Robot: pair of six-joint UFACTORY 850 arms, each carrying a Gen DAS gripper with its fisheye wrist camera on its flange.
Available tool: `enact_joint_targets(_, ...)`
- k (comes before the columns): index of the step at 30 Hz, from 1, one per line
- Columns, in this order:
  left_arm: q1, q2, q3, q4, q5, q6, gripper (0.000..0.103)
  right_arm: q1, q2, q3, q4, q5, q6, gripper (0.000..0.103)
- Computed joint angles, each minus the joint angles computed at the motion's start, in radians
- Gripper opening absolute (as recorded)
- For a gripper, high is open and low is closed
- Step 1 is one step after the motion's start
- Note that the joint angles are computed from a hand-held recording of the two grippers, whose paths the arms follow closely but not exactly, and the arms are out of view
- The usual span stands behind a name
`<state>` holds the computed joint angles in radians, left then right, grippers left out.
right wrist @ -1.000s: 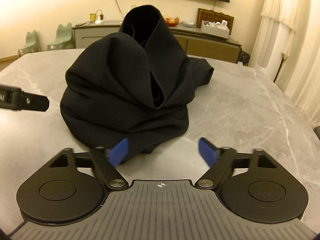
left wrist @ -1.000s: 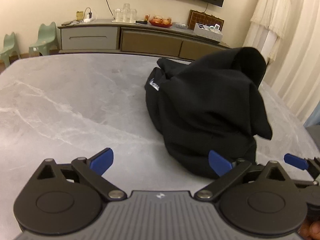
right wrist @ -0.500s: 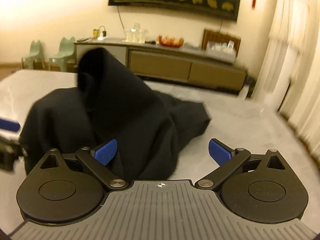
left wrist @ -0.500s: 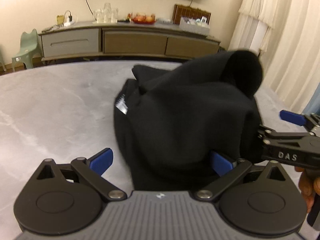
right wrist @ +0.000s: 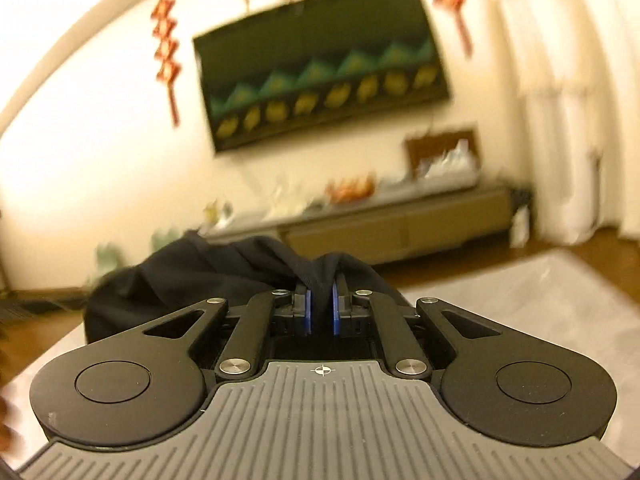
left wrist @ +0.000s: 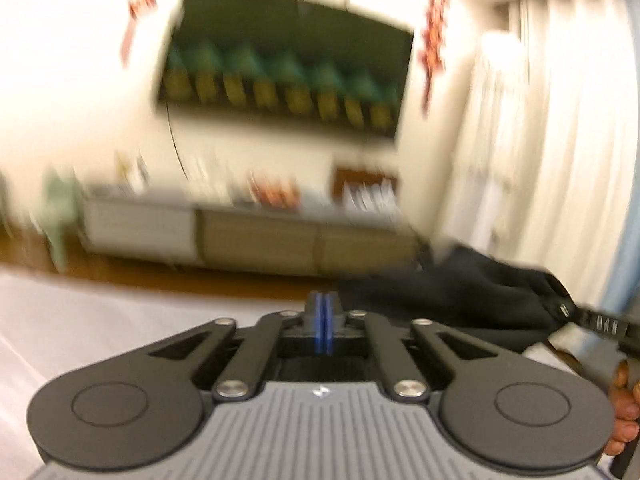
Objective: Fold clothes
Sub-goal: 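Grasp the black garment with both grippers and lift it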
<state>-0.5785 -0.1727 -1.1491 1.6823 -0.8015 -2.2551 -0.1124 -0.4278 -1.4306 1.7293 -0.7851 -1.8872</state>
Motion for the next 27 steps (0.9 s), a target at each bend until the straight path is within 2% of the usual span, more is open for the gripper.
enact_joint_targets(2, 0.017, 0.045, 0.061, -0.112, 0.165, 0.046, 0.002, 0.007, -0.003, -0.024, -0.186, 0.135, 0.158, 0.009)
enact_joint_targets(3, 0.027, 0.040, 0.086, -0.198, 0.266, 0.085, 0.002, 0.008, -0.036, -0.050, -0.291, 0.170, 0.263, 0.009)
enact_joint_targets(4, 0.029, 0.026, 0.104, -0.289, 0.325, 0.165, 0.002, 0.004, -0.071, -0.079, -0.392, 0.184, 0.368, 0.010)
enact_joint_targets(5, 0.025, 0.008, 0.110, -0.355, 0.343, 0.231, 0.006, -0.009, -0.100, -0.108, -0.453, 0.175, 0.472, 0.011)
enact_joint_targets(6, 0.018, -0.007, 0.116, -0.382, 0.343, 0.256, 0.017, -0.020, -0.113, -0.124, -0.490, 0.180, 0.559, 0.014)
enact_joint_targets(7, 0.022, -0.016, 0.114, -0.380, 0.344, 0.241, 0.023, -0.028, -0.110, -0.126, -0.514, 0.208, 0.604, 0.019)
enact_joint_targets(8, 0.029, -0.024, 0.113, -0.355, 0.345, 0.199, 0.042, -0.036, -0.103, -0.117, -0.500, 0.246, 0.607, 0.031)
enact_joint_targets(9, 0.036, -0.032, 0.111, -0.333, 0.346, 0.161, 0.060, -0.042, -0.087, -0.096, -0.448, 0.298, 0.568, 0.040)
enact_joint_targets(10, 0.042, -0.041, 0.109, -0.310, 0.346, 0.122, 0.065, -0.045, -0.070, -0.073, -0.376, 0.331, 0.501, 0.044)
enact_joint_targets(12, 0.073, -0.059, 0.073, -0.259, 0.345, 0.059, 0.086, -0.052, -0.037, -0.030, -0.185, 0.354, 0.324, 0.061)
enact_joint_targets(13, 0.098, -0.078, 0.045, -0.248, 0.362, 0.056, 0.092, -0.055, -0.025, -0.017, -0.124, 0.351, 0.265, 0.065)
enact_joint_targets(14, 0.124, -0.098, 0.016, -0.240, 0.381, 0.058, 0.097, -0.052, -0.022, -0.015, -0.105, 0.325, 0.230, 0.074)
enact_joint_targets(15, 0.147, -0.129, -0.027, -0.271, 0.387, 0.100, 0.097, -0.044, -0.031, -0.025, -0.127, 0.294, 0.214, 0.086)
enact_joint_targets(17, 0.191, -0.208, -0.129, -0.431, 0.388, 0.275, 0.097, -0.029, -0.052, -0.053, -0.187, 0.232, 0.194, 0.093)
enact_joint_targets(19, 0.230, -0.292, -0.242, -0.607, 0.369, 0.465, 0.097, 0.006, -0.084, -0.088, -0.194, 0.222, 0.137, 0.095)
enact_joint_targets(20, 0.246, -0.337, -0.299, -0.695, 0.359, 0.557, 0.094, 0.026, -0.107, -0.115, -0.212, 0.226, 0.119, 0.097)
enact_joint_targets(21, 0.256, -0.365, -0.335, -0.768, 0.368, 0.636, 0.087, 0.044, -0.132, -0.144, -0.272, 0.227, 0.139, 0.097)
enact_joint_targets(22, 0.265, -0.390, -0.366, -0.846, 0.381, 0.720, 0.079, 0.060, -0.151, -0.164, -0.372, 0.235, 0.200, 0.096)
enact_joint_targets(23, 0.273, -0.412, -0.387, -0.883, 0.403, 0.763, 0.043, 0.076, -0.171, -0.189, -0.477, 0.238, 0.273, 0.085)
enact_joint_targets(24, 0.269, -0.414, -0.387, -0.878, 0.412, 0.764, 0.014, 0.089, -0.192, -0.219, -0.581, 0.232, 0.354, 0.053)
enact_joint_targets(25, 0.260, -0.412, -0.378, -0.831, 0.417, 0.723, 0.014, 0.100, -0.214, -0.248, -0.674, 0.220, 0.423, 0.034)
enact_joint_targets(26, 0.251, -0.394, -0.363, -0.742, 0.414, 0.648, 0.011, 0.106, -0.229, -0.270, -0.726, 0.211, 0.465, 0.004)
enact_joint_targets(27, 0.240, -0.374, -0.347, -0.638, 0.402, 0.547, 0.010, 0.104, -0.226, -0.279, -0.735, 0.226, 0.491, 0.003)
